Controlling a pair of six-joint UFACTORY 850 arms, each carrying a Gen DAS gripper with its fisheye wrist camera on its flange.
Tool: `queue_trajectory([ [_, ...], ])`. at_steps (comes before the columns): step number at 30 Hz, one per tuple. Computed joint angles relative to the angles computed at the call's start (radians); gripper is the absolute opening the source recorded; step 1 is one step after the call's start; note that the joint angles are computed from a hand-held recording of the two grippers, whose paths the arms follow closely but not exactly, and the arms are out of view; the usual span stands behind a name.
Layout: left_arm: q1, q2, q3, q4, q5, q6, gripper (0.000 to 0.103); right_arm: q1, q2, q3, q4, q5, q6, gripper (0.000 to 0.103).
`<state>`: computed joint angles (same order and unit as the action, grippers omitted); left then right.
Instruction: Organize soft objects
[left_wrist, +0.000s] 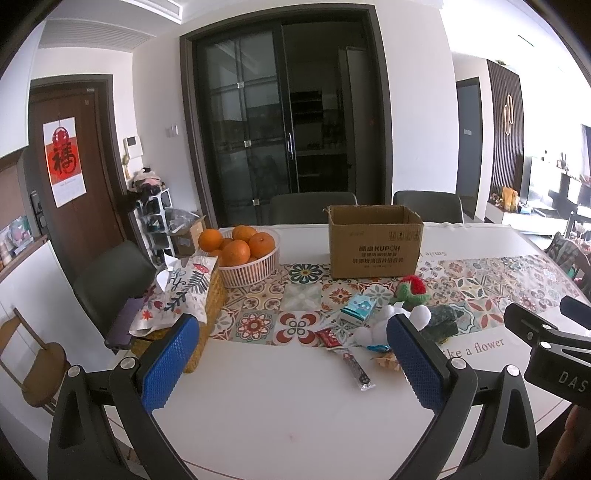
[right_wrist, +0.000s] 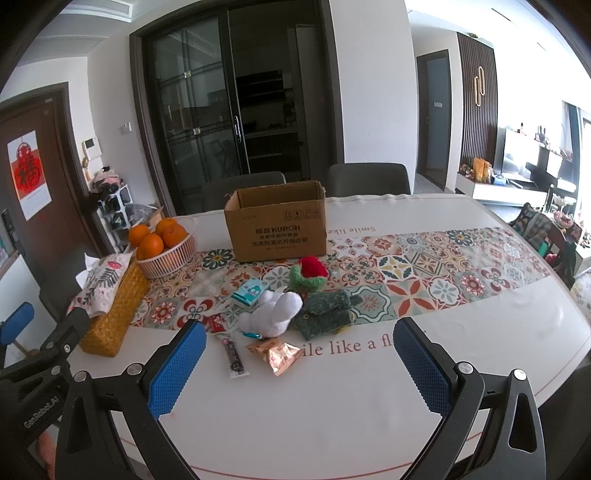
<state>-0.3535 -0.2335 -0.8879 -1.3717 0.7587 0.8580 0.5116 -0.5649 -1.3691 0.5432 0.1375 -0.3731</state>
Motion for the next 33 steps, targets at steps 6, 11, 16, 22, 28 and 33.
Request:
queue_trajectory([
  [6,0.000,-0.002,-0.001,0.002,0.002,-0.003,0.103,-0.001,-0.004,-0.004,-0.014,0.000,0.012,0.103],
  [11,-0.001,-0.001,-0.001,-0.001,0.001,0.000,0.103,-0.001,-0.009,-0.011,-0.008,-0.002,0.009,0.103],
  [16,-0.001,-0.001,0.001,0.004,0.002,-0.006,0.103,-0.002,-0.011,-0.012,-0.010,-0.002,0.011,0.103],
  [22,-0.001,-0.001,0.001,0.004,0.002,-0.006,0.103,-0.002,-0.011,-0.013,-0.014,-0.002,0.015,0.103],
  [28,-0.001,-0.001,0.002,0.006,0.003,-0.007,0.103,-0.003,-0.009,-0.012,-0.010,-0.003,0.011,0.103],
  [33,-0.001,-0.001,0.001,0.005,0.003,-0.007,0.103,-0.003,-0.010,-0.012,-0.013,-0.003,0.014,0.103],
])
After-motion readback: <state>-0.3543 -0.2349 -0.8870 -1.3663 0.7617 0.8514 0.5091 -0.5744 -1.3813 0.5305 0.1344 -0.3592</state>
